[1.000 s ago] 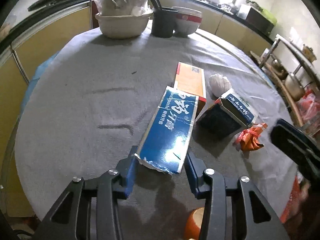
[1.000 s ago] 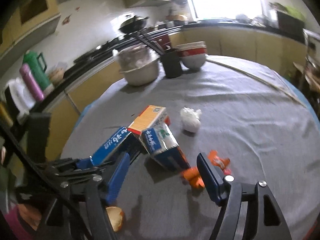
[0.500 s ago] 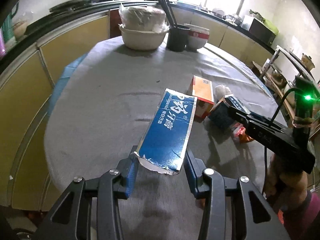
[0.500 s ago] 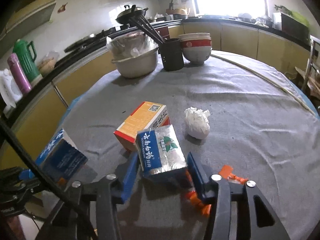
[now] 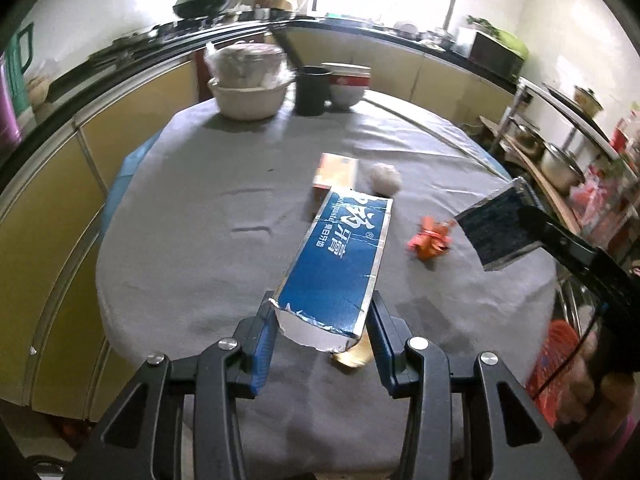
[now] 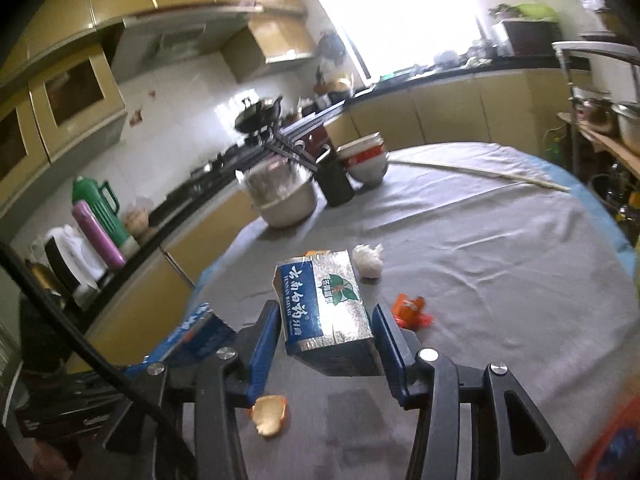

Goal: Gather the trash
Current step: 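Carry the blue carton and the medicine box over to the red basket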

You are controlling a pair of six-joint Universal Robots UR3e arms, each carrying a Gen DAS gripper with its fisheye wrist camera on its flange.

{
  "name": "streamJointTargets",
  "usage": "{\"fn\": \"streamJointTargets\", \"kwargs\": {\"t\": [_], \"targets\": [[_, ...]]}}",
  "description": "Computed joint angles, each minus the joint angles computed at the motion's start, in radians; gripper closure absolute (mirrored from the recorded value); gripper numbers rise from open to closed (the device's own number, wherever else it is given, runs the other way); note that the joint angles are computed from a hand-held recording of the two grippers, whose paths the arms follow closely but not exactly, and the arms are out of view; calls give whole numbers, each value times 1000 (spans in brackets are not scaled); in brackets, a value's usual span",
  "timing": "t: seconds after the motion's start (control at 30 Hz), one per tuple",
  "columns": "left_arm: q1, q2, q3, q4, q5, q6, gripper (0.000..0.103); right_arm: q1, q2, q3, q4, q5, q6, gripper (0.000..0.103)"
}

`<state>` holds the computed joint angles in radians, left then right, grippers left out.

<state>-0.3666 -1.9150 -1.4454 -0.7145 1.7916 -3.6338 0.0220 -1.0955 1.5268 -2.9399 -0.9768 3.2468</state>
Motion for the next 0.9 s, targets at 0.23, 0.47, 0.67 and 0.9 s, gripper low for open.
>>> {"fn": "streamJointTargets", "kwargs": {"t": [0.23, 0.47, 0.67, 0.9], "targets": [[-118, -64, 154, -81, 44, 15, 58, -148, -283, 370, -122, 69, -7, 53], [-208, -129, 289, -154, 66, 41, 58, -343, -541, 650, -109, 186, -62, 53], [-279, -175, 378, -207, 86, 51, 58, -534, -775, 810, 33, 300, -159, 53], [-341, -268, 534, -286, 110, 71, 58, -835, -1114, 918, 500, 465, -421, 53]]}}
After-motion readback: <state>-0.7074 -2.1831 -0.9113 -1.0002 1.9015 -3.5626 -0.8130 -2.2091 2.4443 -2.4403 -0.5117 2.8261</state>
